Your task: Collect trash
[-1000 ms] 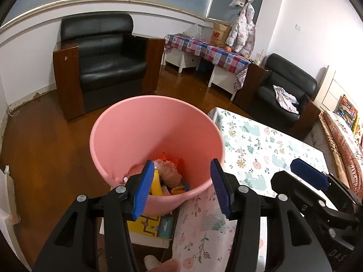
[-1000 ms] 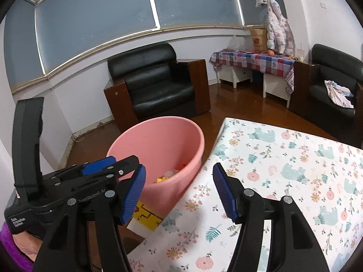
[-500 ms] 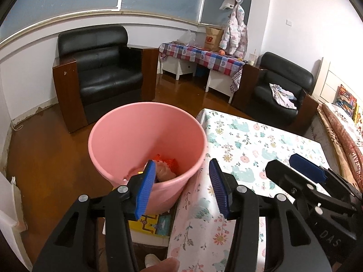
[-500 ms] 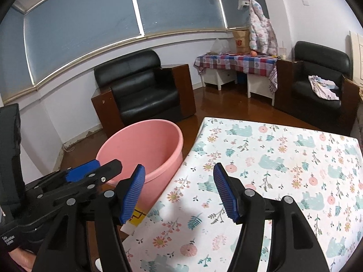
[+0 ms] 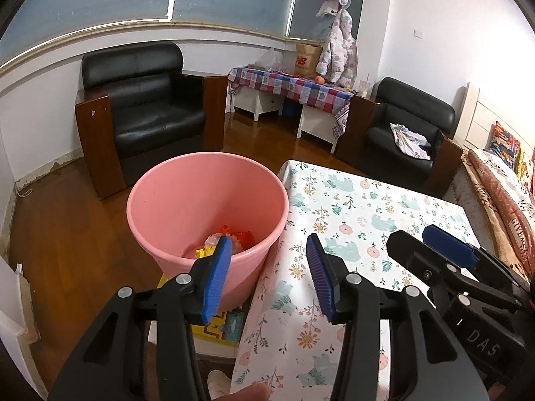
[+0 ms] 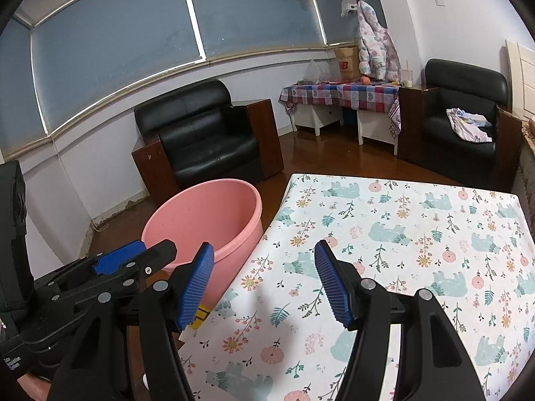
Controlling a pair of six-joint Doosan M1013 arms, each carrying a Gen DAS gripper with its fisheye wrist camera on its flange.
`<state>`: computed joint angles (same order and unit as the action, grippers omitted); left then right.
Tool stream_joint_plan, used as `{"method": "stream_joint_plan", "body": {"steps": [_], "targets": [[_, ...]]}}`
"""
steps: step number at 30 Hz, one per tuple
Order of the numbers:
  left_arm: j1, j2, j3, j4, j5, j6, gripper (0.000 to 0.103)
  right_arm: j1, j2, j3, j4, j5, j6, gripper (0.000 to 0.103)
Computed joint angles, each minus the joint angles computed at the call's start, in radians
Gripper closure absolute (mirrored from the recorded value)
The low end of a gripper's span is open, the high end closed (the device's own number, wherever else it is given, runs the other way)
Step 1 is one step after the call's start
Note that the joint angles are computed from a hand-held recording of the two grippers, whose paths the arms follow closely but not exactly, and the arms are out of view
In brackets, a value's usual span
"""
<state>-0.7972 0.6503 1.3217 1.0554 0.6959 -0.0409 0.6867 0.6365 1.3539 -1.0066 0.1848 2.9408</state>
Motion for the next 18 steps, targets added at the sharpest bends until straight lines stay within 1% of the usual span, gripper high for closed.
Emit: {"method": "stream_joint_plan", "body": {"steps": [5,18], "targets": [[-0.006,-0.008,0.014,0.022,0.0,-0.018,0.056,0.003,-0.017,0.023,-0.096,-0.003,0.103,0.041],[-0.017,-0.021,0.029,0.035,-0.006,-0.034,0.056,0.009,-0.039,0.051,-0.22,-0.004,0.237,0.041]]}}
